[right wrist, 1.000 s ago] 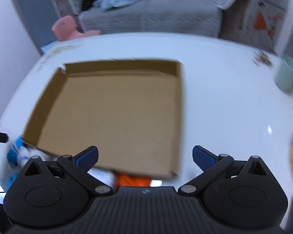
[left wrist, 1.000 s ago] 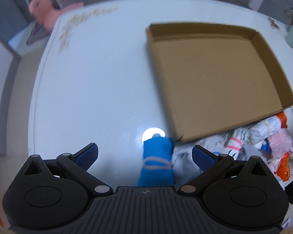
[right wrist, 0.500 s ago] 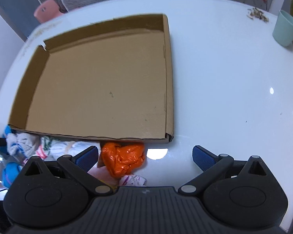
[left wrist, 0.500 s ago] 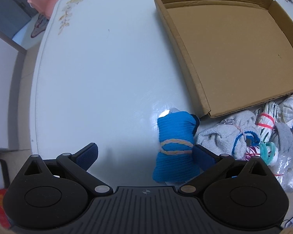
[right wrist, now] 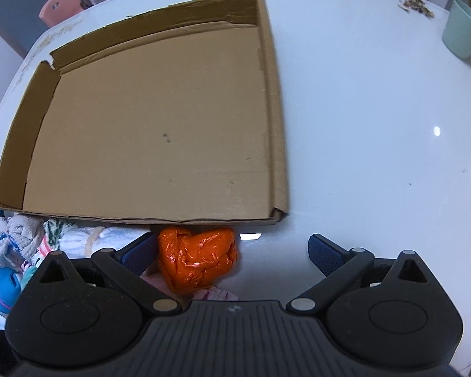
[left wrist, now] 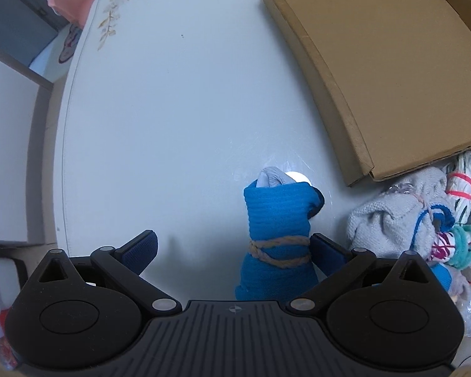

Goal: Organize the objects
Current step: 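Grasp the blue sock bundle with left tool while right tool grasps orange bag bundle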

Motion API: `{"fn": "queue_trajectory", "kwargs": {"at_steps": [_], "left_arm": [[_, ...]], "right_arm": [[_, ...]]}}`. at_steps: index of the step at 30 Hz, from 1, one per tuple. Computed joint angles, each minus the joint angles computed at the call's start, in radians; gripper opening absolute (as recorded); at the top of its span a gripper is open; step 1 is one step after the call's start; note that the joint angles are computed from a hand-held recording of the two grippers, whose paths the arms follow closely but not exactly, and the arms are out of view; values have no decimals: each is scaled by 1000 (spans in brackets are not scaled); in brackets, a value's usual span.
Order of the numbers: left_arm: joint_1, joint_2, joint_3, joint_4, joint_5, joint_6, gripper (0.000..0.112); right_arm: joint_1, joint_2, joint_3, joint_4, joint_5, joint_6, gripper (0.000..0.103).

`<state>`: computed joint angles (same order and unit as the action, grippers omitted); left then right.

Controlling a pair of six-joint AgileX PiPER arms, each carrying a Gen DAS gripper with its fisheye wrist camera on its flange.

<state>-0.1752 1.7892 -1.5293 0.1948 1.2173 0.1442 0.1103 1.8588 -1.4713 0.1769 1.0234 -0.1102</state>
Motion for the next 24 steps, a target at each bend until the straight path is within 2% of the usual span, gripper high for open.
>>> {"fn": "queue_trajectory", "kwargs": {"at_steps": [1,7,10,11,14,17,20,22,23,24], "left_arm": [[-2,-1,11,0,-4,0,102],[-20,-40,68,-3,-42,-3,103],[-17,-53,79,-13,-50,5,103],[-14,-59,86,-20,-54,6,103],[15,-66,90,-75,-40,23,103],[42,-70,91,-140,-26,44,101],[56,-76,76,-197,-8,73,86],[60,-83,65,-230,-2,83,58],[55,-88,61,-232,-4,84,50],[50,-90,56,-226,0,74,48]], "right_arm": [[2,6,-6,-9,2,10,94],[29,40,-44,-83,6,71,89],[52,65,-70,-95,16,84,77],[62,73,-77,-106,15,92,77],[89,95,-102,-128,15,102,75],[107,120,-143,-140,27,122,67],[119,152,-191,-140,45,137,60],[125,170,-222,-134,55,142,52],[129,179,-238,-134,60,146,49],[132,190,-256,-131,68,149,49]]}}
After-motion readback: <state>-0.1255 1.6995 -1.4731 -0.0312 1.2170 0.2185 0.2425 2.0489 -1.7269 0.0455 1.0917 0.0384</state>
